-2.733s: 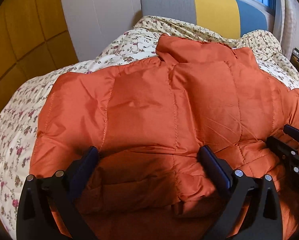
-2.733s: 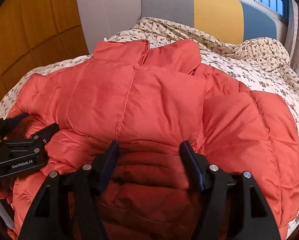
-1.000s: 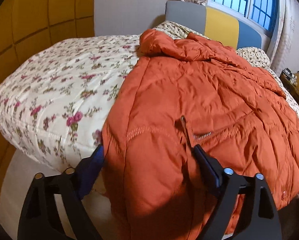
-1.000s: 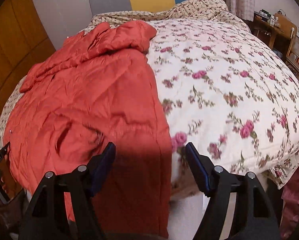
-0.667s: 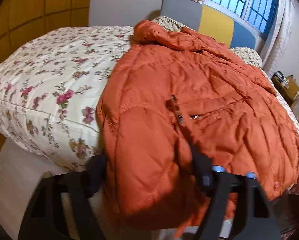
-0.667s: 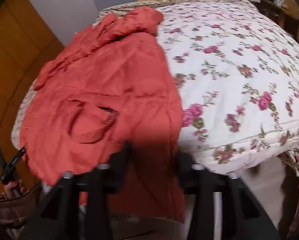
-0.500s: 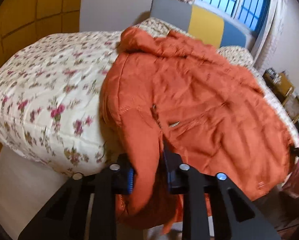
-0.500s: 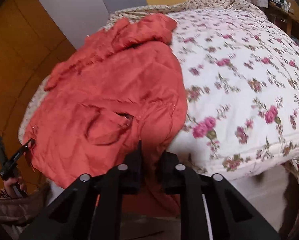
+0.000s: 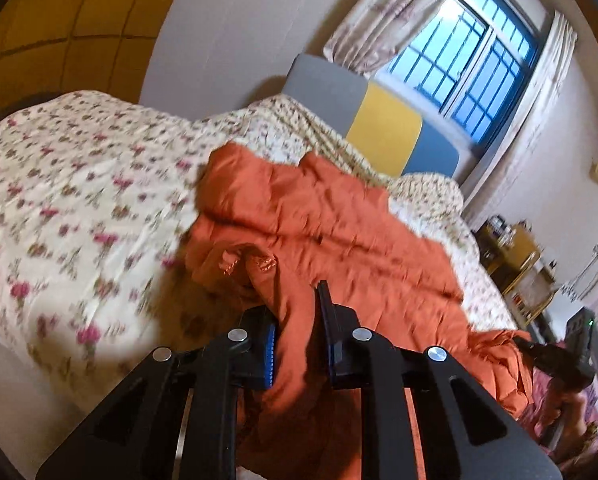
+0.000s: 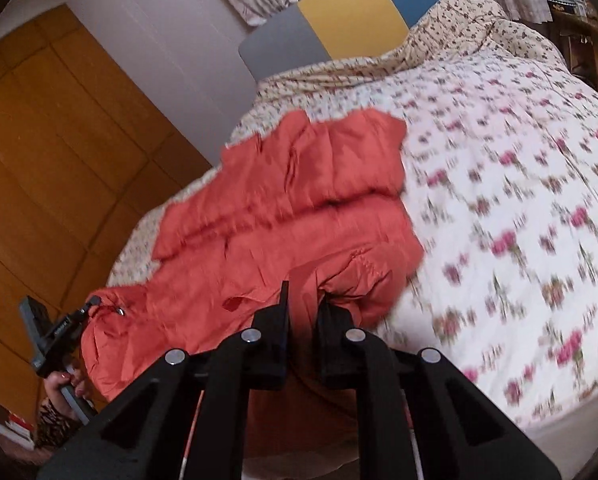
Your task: Fold large clothes
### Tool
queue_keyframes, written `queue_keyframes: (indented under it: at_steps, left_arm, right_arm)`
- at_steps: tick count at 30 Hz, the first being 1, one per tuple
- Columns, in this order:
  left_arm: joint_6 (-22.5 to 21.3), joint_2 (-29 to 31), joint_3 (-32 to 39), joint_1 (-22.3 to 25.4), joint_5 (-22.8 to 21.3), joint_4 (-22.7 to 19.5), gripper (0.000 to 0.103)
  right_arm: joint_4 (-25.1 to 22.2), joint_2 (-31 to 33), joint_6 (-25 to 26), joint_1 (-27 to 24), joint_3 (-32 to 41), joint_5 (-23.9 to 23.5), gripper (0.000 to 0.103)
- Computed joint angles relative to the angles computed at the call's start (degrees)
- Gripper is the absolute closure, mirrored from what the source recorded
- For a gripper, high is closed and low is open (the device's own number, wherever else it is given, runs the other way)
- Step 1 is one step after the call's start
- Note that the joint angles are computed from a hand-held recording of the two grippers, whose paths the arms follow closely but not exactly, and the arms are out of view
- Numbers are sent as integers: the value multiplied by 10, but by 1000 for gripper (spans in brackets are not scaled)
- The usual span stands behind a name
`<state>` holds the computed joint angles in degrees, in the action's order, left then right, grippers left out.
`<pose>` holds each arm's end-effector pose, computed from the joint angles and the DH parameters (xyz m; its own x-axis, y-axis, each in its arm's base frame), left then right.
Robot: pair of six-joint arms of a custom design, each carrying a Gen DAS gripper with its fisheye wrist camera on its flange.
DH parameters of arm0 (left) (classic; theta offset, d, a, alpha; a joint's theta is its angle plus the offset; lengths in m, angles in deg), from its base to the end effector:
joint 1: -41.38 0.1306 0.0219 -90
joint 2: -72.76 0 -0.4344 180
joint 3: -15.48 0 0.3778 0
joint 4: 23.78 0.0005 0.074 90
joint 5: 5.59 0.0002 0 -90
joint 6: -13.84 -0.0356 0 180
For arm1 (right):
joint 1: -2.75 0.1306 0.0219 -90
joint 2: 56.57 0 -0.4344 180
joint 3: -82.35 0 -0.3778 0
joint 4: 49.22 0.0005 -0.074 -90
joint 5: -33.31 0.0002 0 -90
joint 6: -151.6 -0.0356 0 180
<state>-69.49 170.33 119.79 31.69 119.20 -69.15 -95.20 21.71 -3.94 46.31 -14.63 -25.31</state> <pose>0.5237 -0.1105 0.5409 -0.6783 0.0191 -0.7345 0.5022 0.7417 -0.4445 0.2947 0.2539 0.5182 -0.4750 0.6206 -0.6238 0.3087 0.7814 0.5423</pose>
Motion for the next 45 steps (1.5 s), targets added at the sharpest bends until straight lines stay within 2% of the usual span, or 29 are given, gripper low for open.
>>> queue_keyframes:
  at_steps: [5,11,16,20,24,25,26,28,30,31,32,33,34,35,36,39,42,44,45]
  left_arm:
    - [26,52,76,-14,-1,-3,85]
    - [66,131,179,-23,-5,-37,85]
    - [71,211,296,-35,-27,-96,85]
    - [69,273,388,-42,-52,-147,85]
    - [75,338,494,-46,-61,-211,85]
    - [82,354,522,-46,-58,-230,85]
    - [92,374,557,-45,-53,-252,82]
    - [113,390,585,-43,-41,-264,74]
    - [145,383,566,-38,-15,-233,51]
    - [167,367,532,-35,0,-194,43]
    - [192,345,486,-31,7,-139,30]
    - [211,327,453,-28,3,-94,21]
    - [231,304,409,-25,-14,-36,16]
    - [240,293,391,-23,-24,-6,13]
    - [249,283,374,-19,-27,20,12]
    - [256,255,320,-8,-41,71,10]
    - [238,195,196,5,-81,164,4]
    - [214,171,138,12,-65,192,4]
    - [200,167,126,16,-55,191,4]
  right_arm:
    - [27,17,41,-60,23,-39,93]
    - [75,42,44,-144,32,-121,93]
    - [112,65,13,-213,27,-194,92]
    - [139,82,-9,-246,21,-221,86]
    - [182,95,-30,-267,12,-235,69]
    - [195,95,-36,-269,7,-236,59]
    - [217,94,-45,-272,-1,-235,54]
    - [256,91,-58,-276,-15,-223,35]
    - [286,88,-63,-279,-25,-205,29]
    - [293,87,-62,-279,-26,-198,26]
    - [301,85,-57,-280,-29,-185,24]
    - [304,82,-53,-278,-31,-171,21]
    - [313,74,-42,-275,-38,-146,18]
    - [323,67,-34,-271,-46,-125,16]
    - [335,53,-26,-265,-60,-93,9]
    - [327,26,-12,-252,-88,-58,3]
    - [270,16,-2,-245,-99,-76,2]
    - [242,21,11,-244,-100,-106,2]
    - [224,28,17,-247,-99,-132,2]
